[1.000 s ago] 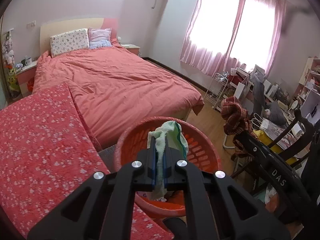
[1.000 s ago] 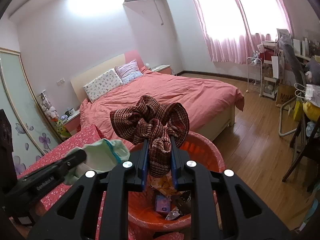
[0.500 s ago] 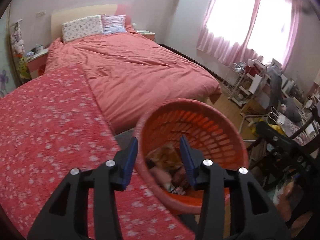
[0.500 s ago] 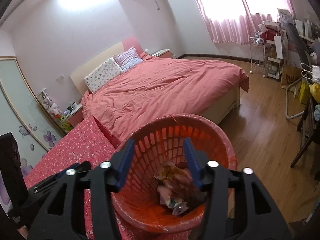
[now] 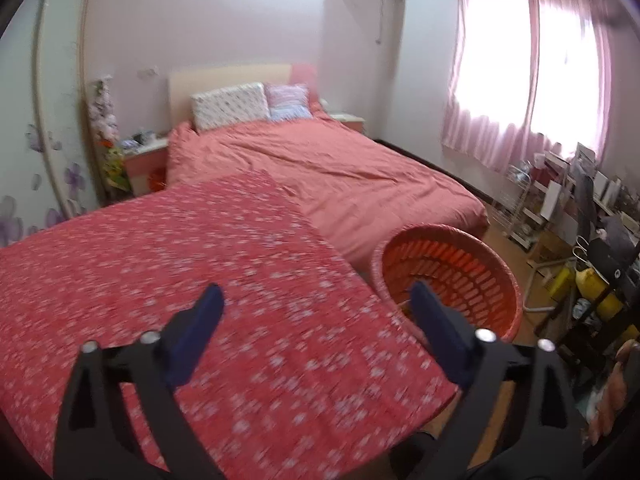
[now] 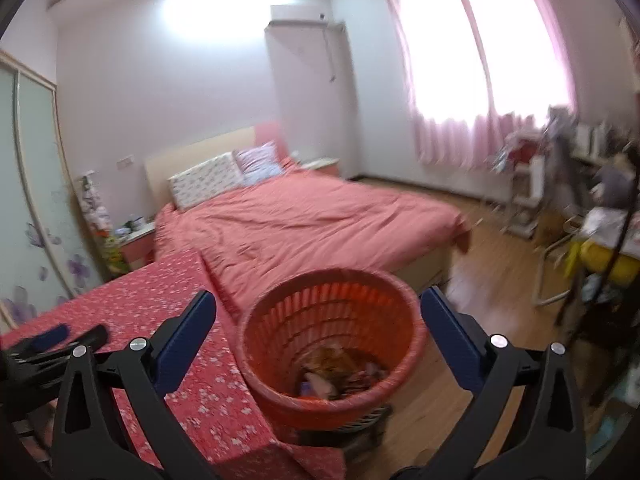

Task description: Collect trash

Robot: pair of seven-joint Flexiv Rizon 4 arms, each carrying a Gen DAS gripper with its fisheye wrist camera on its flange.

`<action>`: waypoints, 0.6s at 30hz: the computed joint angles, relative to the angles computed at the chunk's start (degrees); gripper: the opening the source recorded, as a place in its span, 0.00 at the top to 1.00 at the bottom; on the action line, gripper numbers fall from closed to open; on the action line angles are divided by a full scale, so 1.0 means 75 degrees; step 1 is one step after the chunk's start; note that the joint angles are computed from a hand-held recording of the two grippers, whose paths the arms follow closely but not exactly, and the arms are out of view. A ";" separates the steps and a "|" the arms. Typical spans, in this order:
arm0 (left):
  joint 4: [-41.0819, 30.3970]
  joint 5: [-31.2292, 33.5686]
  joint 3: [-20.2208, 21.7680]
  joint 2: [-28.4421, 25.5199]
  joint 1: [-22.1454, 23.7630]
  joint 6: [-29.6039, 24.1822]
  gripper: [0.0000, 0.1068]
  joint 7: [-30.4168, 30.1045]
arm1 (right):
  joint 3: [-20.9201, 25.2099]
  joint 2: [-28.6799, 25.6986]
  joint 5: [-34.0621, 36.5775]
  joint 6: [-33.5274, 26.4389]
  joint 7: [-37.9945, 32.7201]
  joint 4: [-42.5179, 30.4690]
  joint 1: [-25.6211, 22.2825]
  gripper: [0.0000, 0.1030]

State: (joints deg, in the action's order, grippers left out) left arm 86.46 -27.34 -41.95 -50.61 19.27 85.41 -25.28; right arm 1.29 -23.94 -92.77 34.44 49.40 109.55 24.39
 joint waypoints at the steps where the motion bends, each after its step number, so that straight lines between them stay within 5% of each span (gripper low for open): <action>1: 0.0283 0.0001 -0.0290 0.0037 0.0282 0.0243 0.07 0.0112 | 0.0016 -0.0042 0.0144 -0.0276 -0.0104 -0.0046 0.0118 0.02; 9: 0.1901 0.0982 -0.1698 -0.0082 0.2019 0.2170 0.07 -0.0357 | 0.0118 -0.0464 0.0960 -0.2546 -0.0880 -0.0445 0.1315 0.02; 13: 0.2399 0.1606 -0.1804 -0.0201 0.2438 0.3353 0.07 -0.0909 | 0.0142 -0.0566 0.1023 -0.2776 -0.0793 -0.0464 0.1564 0.02; 18: 0.2736 0.2183 -0.1666 -0.0203 0.2735 0.3898 0.07 -0.1541 | 0.0159 -0.0650 0.1140 -0.2918 -0.1016 -0.0553 0.1747 0.02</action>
State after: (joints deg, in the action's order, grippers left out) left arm 106.98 -10.97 -54.45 -52.13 39.79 114.65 -36.84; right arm 2.48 -28.81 -84.22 12.56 41.79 105.41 37.49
